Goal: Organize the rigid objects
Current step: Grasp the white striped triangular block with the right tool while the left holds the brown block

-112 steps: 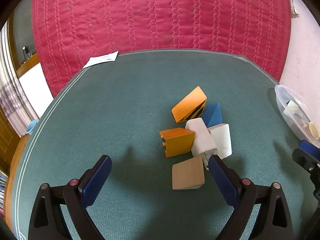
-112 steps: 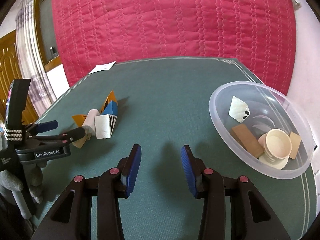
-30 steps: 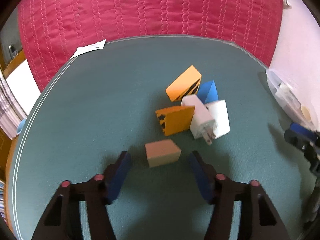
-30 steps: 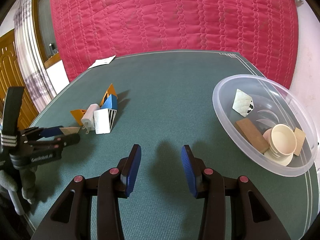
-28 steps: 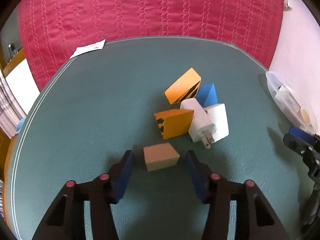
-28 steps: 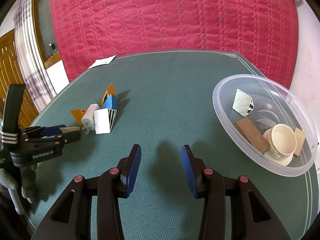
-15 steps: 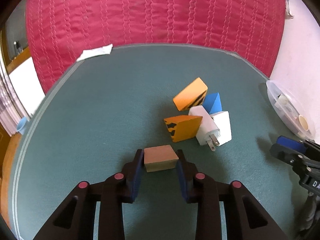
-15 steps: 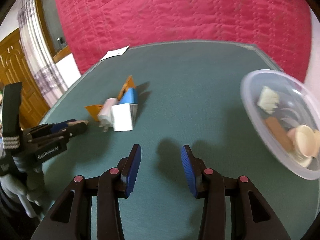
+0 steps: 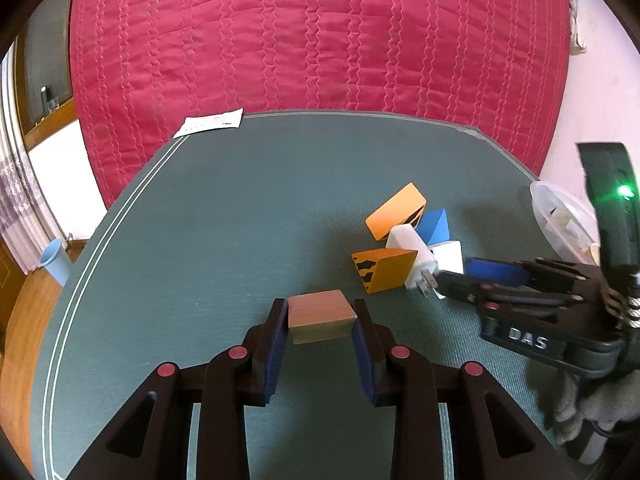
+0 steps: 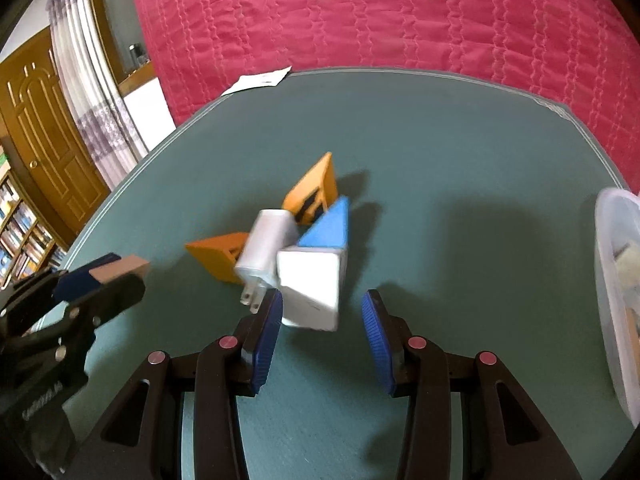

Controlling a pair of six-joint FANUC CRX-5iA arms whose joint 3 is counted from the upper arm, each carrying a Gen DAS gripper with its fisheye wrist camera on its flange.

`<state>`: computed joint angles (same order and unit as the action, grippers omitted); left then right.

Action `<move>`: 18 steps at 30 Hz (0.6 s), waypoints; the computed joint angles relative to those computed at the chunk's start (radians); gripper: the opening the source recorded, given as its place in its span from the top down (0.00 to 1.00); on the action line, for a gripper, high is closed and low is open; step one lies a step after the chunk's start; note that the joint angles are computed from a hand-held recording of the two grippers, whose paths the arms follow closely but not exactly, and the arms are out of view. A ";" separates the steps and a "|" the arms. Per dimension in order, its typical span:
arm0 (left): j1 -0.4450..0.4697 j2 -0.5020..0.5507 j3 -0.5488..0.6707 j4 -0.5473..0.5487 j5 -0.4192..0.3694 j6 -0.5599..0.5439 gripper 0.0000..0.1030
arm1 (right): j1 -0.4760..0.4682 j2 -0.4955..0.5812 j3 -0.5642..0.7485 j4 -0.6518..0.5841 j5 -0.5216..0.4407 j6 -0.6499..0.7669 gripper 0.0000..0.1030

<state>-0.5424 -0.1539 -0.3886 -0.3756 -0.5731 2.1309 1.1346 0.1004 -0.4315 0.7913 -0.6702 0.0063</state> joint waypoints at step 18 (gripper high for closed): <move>-0.004 0.001 -0.010 0.024 0.001 -0.020 0.68 | 0.000 -0.003 -0.027 0.071 -0.014 -0.079 0.69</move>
<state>-0.5461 -0.1525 -0.3983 -0.3520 -0.5718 2.1107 1.1348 0.0970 -0.4586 0.8624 -0.6841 -0.0723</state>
